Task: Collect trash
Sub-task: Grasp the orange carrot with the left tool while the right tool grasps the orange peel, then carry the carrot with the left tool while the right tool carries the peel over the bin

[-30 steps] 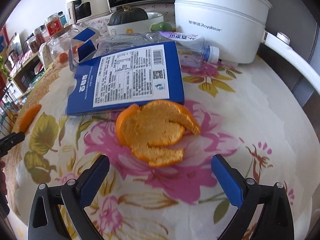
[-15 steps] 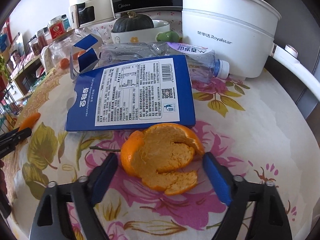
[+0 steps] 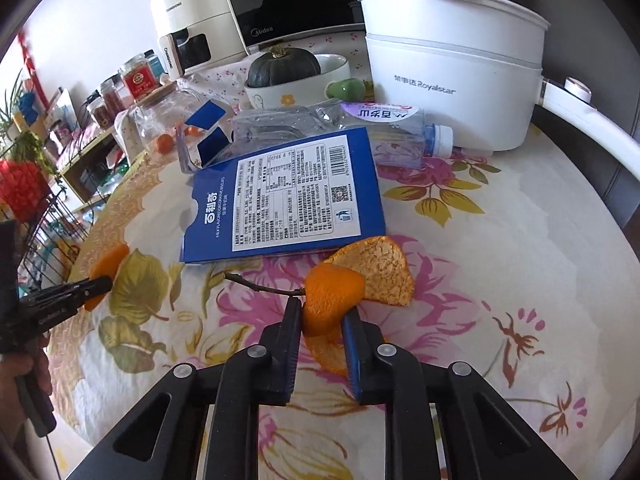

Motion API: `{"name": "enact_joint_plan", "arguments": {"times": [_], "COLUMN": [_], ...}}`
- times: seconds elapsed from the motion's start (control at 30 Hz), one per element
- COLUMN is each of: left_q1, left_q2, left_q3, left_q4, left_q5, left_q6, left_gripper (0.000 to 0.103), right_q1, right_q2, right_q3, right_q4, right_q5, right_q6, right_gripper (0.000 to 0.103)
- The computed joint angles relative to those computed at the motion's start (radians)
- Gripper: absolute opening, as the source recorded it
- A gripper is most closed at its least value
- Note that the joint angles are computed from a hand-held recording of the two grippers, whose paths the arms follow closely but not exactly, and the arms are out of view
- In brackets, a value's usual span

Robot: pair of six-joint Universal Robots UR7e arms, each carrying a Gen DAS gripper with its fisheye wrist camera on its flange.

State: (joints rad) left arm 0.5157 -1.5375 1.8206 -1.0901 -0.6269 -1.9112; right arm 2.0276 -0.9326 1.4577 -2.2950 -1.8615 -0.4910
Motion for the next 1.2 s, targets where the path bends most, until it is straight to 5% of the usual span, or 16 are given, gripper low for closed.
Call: {"name": "enact_joint_plan", "arguments": {"times": [0.43, 1.2], "left_q1": [-0.040, -0.014], "left_q2": [0.124, 0.400], "left_q3": [-0.052, -0.155], "left_q4": [-0.202, -0.716], "left_q5": [-0.025, -0.045], "left_q6": [0.138, 0.564], "left_gripper": [0.015, 0.015], "right_q1": [0.000, -0.074], "right_q2": [-0.116, -0.265], "right_q3": [0.024, -0.006], "right_q4": [0.048, 0.107], "right_q5": [0.006, -0.078], "right_q6": [-0.064, -0.105], "right_gripper": [0.009, 0.009]}}
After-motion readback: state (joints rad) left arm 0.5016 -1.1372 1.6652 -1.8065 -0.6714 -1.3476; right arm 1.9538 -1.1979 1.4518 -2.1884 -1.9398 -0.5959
